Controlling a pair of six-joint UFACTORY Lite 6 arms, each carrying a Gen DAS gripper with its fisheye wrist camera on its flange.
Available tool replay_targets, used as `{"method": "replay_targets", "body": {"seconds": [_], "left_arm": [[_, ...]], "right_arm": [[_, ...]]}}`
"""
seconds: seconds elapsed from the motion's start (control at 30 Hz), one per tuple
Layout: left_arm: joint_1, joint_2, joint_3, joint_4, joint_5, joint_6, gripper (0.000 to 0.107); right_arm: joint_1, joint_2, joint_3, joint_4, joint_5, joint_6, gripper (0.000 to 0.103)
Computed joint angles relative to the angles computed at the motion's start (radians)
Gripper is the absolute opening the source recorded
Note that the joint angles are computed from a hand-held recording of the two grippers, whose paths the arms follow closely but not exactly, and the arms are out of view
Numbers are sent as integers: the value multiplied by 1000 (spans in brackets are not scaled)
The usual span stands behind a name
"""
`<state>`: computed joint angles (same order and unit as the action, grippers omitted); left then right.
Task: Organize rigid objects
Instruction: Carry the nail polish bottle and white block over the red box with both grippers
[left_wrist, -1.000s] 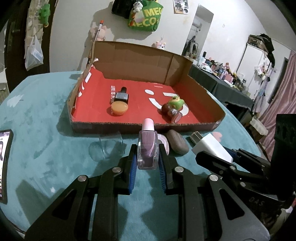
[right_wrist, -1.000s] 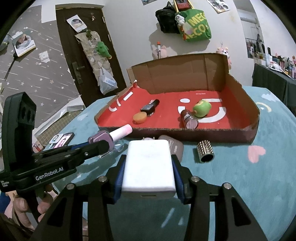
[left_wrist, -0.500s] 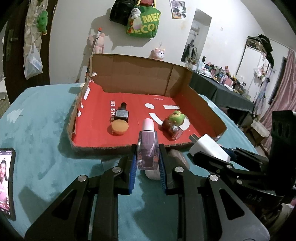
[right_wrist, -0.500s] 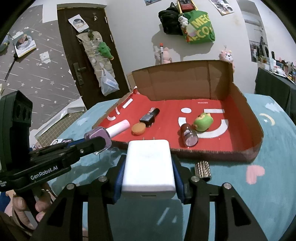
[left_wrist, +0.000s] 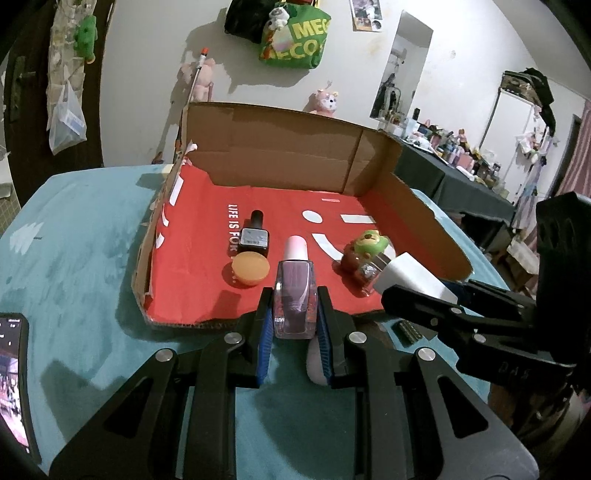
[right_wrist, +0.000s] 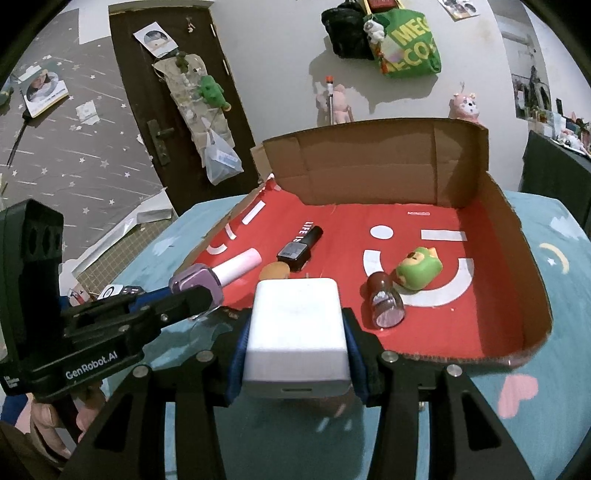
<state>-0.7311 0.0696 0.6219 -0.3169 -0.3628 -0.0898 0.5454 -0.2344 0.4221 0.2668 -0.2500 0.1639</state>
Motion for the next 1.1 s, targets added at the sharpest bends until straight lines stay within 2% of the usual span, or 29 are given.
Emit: {"method": "replay_targets", "body": {"seconds": [0.23, 0.4, 0.8, 0.9, 1.1], "left_arm": [[60, 99, 97, 151, 46, -112, 20], [106, 177, 157, 331, 60, -273, 20], [145, 314, 271, 569, 103, -479, 20], [153, 335, 294, 625, 111, -530, 20], [165, 386, 353, 720, 138, -623, 20]], "right_arm": [[-104, 132, 103, -472, 1, 416, 49], [-153, 233, 169, -728, -17, 649, 49], [-216, 402, 270, -1049, -79, 963, 49], [-222, 426, 290, -1056, -73, 970, 49], [-269, 502, 339, -1209, -102, 1115, 49]]}}
